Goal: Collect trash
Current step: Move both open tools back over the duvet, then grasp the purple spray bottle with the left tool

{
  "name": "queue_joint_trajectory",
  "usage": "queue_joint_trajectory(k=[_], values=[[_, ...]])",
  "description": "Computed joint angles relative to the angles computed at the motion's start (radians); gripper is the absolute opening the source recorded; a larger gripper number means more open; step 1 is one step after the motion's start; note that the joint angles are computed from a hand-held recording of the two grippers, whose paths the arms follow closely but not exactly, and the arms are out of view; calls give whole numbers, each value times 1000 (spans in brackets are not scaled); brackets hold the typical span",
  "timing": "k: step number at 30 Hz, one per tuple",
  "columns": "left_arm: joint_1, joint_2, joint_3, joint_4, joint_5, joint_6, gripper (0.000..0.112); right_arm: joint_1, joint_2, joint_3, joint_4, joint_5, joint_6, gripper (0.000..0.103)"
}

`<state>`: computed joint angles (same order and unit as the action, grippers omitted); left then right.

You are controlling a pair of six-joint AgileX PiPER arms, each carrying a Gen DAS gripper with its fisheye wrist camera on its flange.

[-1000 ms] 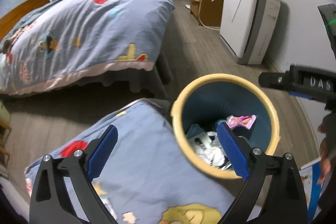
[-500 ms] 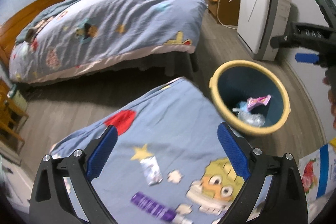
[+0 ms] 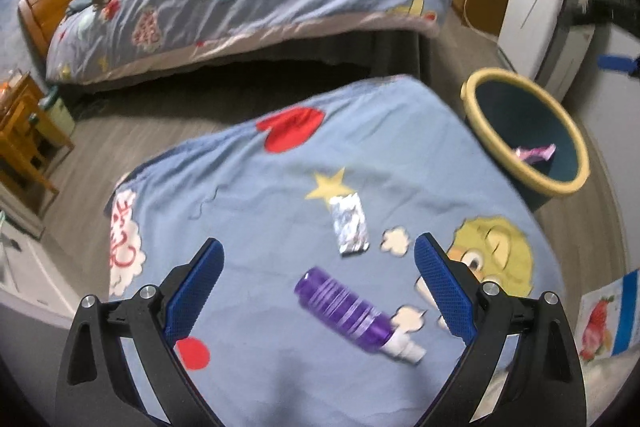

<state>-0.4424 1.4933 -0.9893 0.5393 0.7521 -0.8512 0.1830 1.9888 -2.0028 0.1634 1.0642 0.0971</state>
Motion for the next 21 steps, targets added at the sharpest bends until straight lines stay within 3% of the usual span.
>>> queue_joint_trajectory(k=[5, 10, 21], values=[[4, 36, 44, -18, -8, -17, 95, 29, 25, 6, 48, -6, -9, 97], [7, 73, 71, -53, -31, 1, 95, 84, 70, -34, -17, 3, -9, 97], [74, 188, 77, -231, -120, 164, 95, 97, 137, -81, -15, 27, -11, 97]])
